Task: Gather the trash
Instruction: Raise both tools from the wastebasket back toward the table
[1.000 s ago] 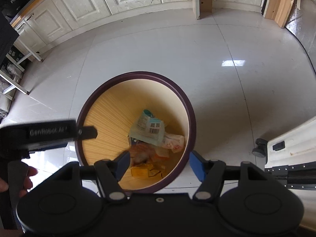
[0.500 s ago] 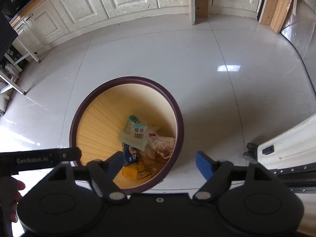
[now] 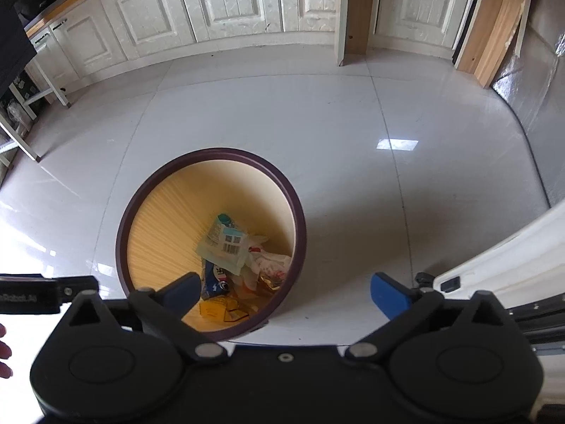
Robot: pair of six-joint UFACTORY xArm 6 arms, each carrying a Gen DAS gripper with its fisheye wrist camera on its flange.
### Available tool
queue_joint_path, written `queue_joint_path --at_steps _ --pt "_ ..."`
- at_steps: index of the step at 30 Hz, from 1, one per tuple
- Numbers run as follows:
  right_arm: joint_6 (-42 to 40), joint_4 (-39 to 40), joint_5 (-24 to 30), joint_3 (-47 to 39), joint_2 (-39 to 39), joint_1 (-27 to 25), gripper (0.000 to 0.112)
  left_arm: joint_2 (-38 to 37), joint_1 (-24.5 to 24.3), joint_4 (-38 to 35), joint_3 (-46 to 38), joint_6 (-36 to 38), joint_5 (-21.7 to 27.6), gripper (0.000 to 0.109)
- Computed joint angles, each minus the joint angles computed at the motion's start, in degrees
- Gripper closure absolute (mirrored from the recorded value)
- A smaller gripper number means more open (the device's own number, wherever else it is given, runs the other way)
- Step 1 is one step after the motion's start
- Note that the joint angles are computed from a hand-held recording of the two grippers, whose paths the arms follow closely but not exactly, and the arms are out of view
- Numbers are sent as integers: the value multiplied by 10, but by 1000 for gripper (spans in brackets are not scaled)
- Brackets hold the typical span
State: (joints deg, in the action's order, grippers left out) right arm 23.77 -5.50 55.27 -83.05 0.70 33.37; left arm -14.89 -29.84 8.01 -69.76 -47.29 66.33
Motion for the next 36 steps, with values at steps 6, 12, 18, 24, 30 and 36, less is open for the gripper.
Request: queue_joint_path --at_steps 6,12,18,24,30,36 --pt "-3 -13 21 0 -18 7 9 -25 -18 19 -2 -18 26 6" --pt "3 -24 42 -1 -45 20 9 -47 -41 43 -17 -38 55 6" --pt "14 -48 53 -3 -79 38 9 -76 -74 80 -42 -69 90 6" --pt "27 -71 53 -6 -117 53 9 -96 -129 138 -81 -108 131 6" --pt "39 -104 51 -21 -148 71 9 -94 -186 203 -139 -135 175 6" --pt "48 -134 56 -54 -166 94 9 -87 -242 269 -197 -157 221 6"
